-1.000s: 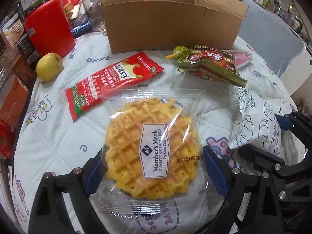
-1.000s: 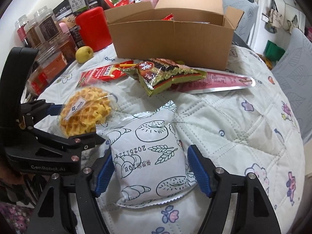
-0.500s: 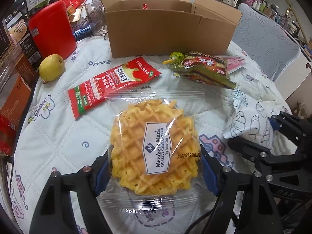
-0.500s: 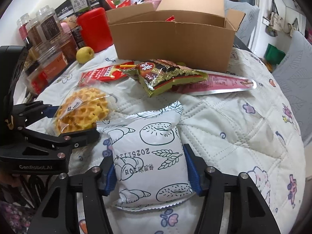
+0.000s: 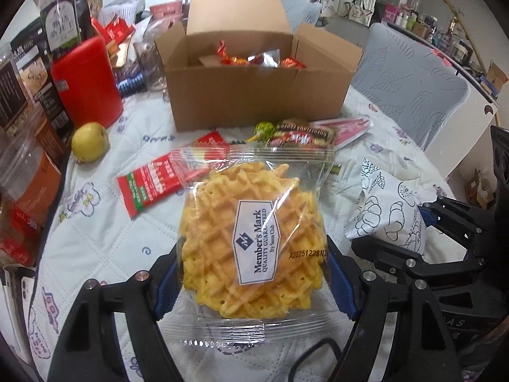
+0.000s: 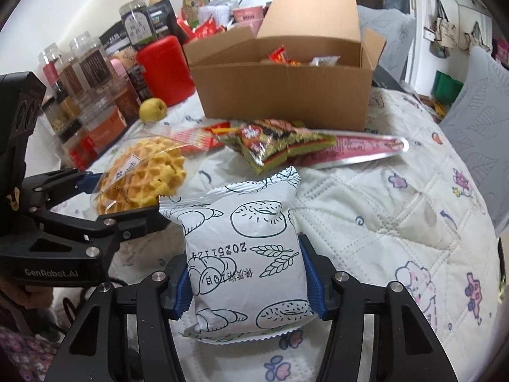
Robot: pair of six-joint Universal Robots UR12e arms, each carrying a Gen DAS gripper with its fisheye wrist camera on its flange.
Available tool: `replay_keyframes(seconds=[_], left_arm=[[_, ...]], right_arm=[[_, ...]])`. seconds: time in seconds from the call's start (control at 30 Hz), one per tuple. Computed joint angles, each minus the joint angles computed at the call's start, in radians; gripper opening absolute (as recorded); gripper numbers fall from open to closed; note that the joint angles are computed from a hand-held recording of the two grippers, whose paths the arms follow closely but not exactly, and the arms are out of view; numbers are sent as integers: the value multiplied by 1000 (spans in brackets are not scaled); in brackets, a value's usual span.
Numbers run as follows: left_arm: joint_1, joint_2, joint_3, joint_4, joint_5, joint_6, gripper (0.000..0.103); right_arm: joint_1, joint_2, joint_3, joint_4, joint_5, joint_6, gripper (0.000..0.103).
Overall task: Organize snacks
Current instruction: 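Lift the waffle pack and white bread bag and carry them over the box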
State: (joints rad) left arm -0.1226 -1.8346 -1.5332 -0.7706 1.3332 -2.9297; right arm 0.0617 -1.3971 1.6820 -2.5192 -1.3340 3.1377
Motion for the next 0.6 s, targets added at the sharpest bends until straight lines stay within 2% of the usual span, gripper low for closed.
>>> replay_keyframes(seconds=[0.43,0.6], left_arm=[[10,18,5,67,-55,8,78],[11,14,20,120,-59,13,78]], right_arm=[[-9,-23,0,-77,35,9,57],[-11,-21,-16,-98,32,6,57]])
